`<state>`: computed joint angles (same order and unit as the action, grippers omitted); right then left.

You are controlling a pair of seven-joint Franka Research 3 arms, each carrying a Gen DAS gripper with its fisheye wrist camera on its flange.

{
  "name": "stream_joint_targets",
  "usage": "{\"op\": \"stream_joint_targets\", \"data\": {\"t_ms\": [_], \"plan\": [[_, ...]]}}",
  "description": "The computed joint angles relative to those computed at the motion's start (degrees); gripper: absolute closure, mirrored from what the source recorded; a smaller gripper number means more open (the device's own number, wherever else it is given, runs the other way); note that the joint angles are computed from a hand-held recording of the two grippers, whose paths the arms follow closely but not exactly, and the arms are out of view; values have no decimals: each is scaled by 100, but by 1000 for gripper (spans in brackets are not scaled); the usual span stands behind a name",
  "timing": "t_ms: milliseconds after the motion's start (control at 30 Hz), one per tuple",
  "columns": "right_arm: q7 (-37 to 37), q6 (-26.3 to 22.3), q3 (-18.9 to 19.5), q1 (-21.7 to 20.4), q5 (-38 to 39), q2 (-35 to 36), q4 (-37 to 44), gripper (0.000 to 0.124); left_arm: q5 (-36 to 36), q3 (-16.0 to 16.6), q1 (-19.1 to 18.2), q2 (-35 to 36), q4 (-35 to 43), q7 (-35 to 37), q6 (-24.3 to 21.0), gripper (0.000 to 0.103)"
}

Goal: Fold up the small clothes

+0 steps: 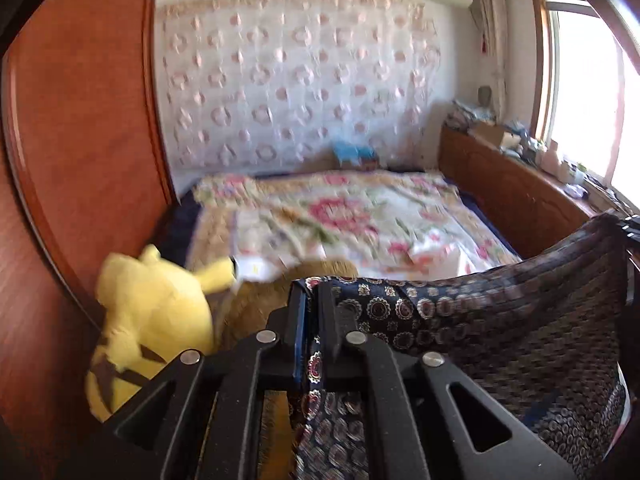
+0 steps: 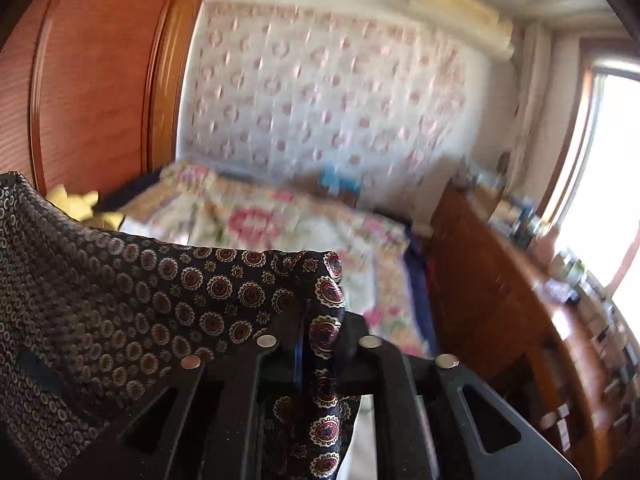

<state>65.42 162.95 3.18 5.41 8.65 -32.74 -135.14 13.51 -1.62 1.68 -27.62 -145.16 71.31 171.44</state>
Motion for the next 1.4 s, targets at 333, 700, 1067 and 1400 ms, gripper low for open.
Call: {"op": "stream_joint_targets", "data": {"t_ms": [333,700,1067,1400], "plan": [[761,-366,189,-210,-470,830,-103,86,-390,232,-624,-537,-873,374,-111,42],[82,-753,-463,-73,136,847,-157,86,-480,207,-510,-837,-1208,490,-367,35],[613,-997,-227,-247,-238,1453,283,104,-452,162,-393,-848,-1368,387,-354,40],[-999,-842,-977,668,1856,757,40,123,-535,311,-544,-893,-1486,468,-261,58]]}}
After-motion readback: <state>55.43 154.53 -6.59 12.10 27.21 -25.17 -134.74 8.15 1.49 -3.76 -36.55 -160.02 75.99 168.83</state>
